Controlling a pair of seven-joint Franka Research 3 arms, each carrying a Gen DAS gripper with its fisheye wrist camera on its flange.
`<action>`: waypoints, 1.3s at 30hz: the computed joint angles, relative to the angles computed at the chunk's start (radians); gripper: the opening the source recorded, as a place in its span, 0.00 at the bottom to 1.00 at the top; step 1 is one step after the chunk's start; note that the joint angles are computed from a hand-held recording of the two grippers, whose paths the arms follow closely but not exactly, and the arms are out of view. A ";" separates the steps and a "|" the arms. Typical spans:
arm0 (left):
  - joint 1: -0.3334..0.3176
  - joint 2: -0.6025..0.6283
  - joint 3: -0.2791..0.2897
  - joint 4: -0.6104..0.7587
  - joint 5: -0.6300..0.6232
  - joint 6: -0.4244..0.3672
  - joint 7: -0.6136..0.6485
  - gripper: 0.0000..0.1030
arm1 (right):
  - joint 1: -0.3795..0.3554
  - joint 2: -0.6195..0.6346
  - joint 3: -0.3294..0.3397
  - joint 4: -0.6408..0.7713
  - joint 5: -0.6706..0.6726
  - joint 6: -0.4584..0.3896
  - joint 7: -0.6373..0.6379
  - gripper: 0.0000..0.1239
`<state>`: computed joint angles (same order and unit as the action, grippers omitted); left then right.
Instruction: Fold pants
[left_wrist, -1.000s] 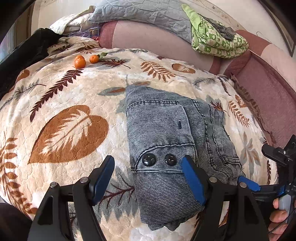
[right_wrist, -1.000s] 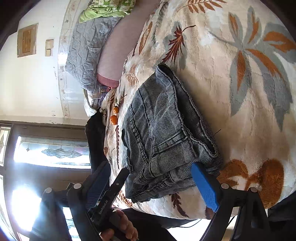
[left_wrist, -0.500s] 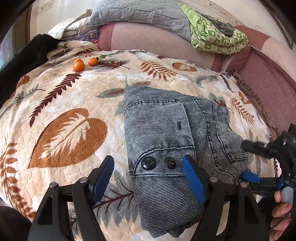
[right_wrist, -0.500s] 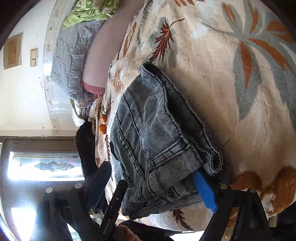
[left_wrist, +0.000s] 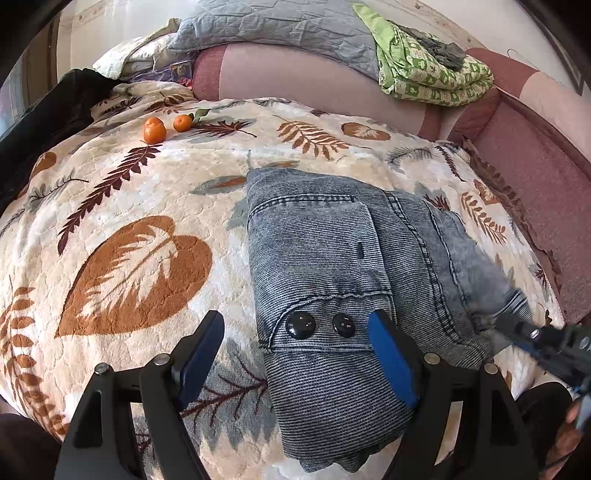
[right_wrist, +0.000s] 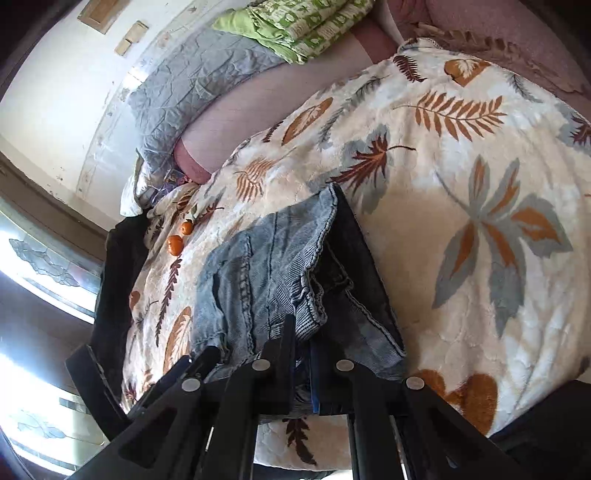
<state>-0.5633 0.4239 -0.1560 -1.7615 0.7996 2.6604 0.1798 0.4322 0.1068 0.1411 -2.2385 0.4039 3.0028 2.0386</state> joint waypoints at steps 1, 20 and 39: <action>0.008 -0.001 -0.008 -0.002 -0.012 0.003 0.016 0.78 | -0.018 0.024 0.019 0.000 0.032 -0.016 -0.018 0.05; -0.063 0.055 -0.002 0.114 0.061 -0.225 0.110 0.80 | -0.013 -0.104 -0.031 -0.064 -0.259 0.047 0.190 0.28; -0.040 0.043 -0.014 0.085 0.044 -0.181 0.088 0.80 | -0.069 0.185 0.048 0.353 0.203 -0.177 -0.305 0.44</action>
